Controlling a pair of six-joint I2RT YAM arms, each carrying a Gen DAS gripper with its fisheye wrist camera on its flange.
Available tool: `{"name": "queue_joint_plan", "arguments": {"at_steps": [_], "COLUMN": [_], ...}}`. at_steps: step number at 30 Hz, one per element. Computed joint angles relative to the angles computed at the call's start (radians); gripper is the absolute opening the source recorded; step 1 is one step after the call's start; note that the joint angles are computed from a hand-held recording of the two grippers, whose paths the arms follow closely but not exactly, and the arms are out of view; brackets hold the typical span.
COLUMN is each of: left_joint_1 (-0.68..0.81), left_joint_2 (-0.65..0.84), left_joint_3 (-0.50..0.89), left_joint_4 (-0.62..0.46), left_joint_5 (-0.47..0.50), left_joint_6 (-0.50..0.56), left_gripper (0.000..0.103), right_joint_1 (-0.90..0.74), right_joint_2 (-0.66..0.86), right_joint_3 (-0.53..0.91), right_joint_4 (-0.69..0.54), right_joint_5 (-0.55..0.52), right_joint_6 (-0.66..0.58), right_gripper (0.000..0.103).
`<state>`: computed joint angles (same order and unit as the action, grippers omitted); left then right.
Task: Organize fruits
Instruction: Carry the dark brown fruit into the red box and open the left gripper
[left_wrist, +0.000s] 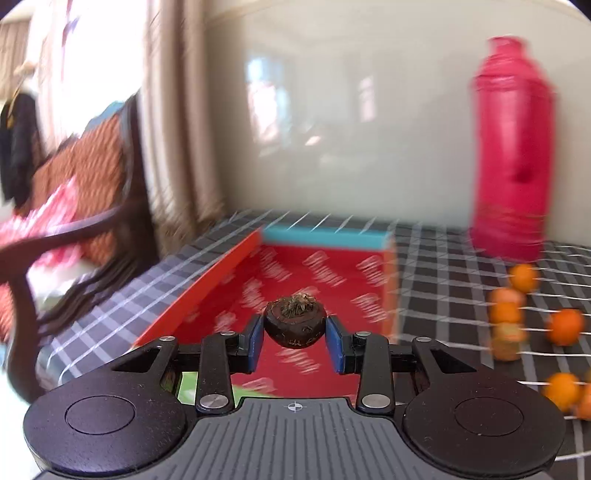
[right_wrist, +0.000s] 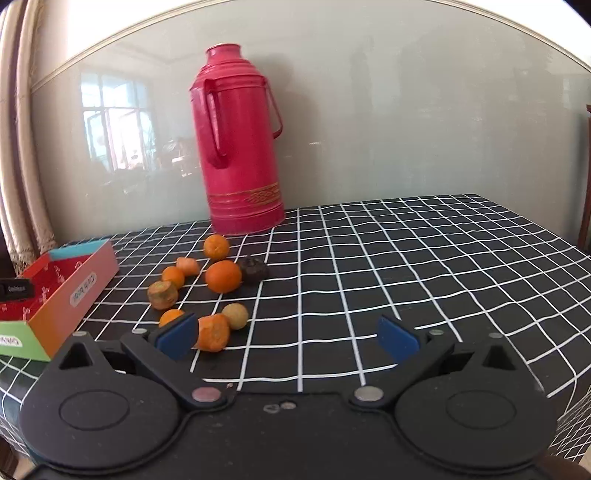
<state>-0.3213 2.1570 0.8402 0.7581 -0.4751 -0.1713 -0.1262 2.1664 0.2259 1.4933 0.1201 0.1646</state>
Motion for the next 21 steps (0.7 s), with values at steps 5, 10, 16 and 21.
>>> {"name": "queue_joint_plan", "arguments": {"at_steps": [5, 10, 16, 21], "left_joint_1": [0.068, 0.094, 0.121, 0.141], "left_joint_2": [0.001, -0.008, -0.045, -0.08], "left_joint_3": [0.068, 0.044, -0.061, -0.177], "left_joint_4": [-0.159, -0.117, 0.035, 0.181], "left_joint_5": [0.022, 0.005, 0.062, 0.083], "left_joint_6": [-0.033, -0.026, -0.028, -0.017], "left_gripper": [0.038, 0.065, 0.086, 0.092], "right_joint_1": [0.039, 0.082, 0.115, 0.131], "right_joint_2": [-0.013, -0.03, -0.063, -0.04], "right_joint_3": [0.022, 0.056, 0.159, 0.25], "right_joint_4": [-0.048, -0.109, -0.3, -0.403], "right_joint_5": [0.006, 0.021, 0.032, 0.04], "right_joint_6": [-0.002, -0.013, -0.015, 0.018], "right_gripper": [0.097, 0.096, 0.08, 0.068]}}
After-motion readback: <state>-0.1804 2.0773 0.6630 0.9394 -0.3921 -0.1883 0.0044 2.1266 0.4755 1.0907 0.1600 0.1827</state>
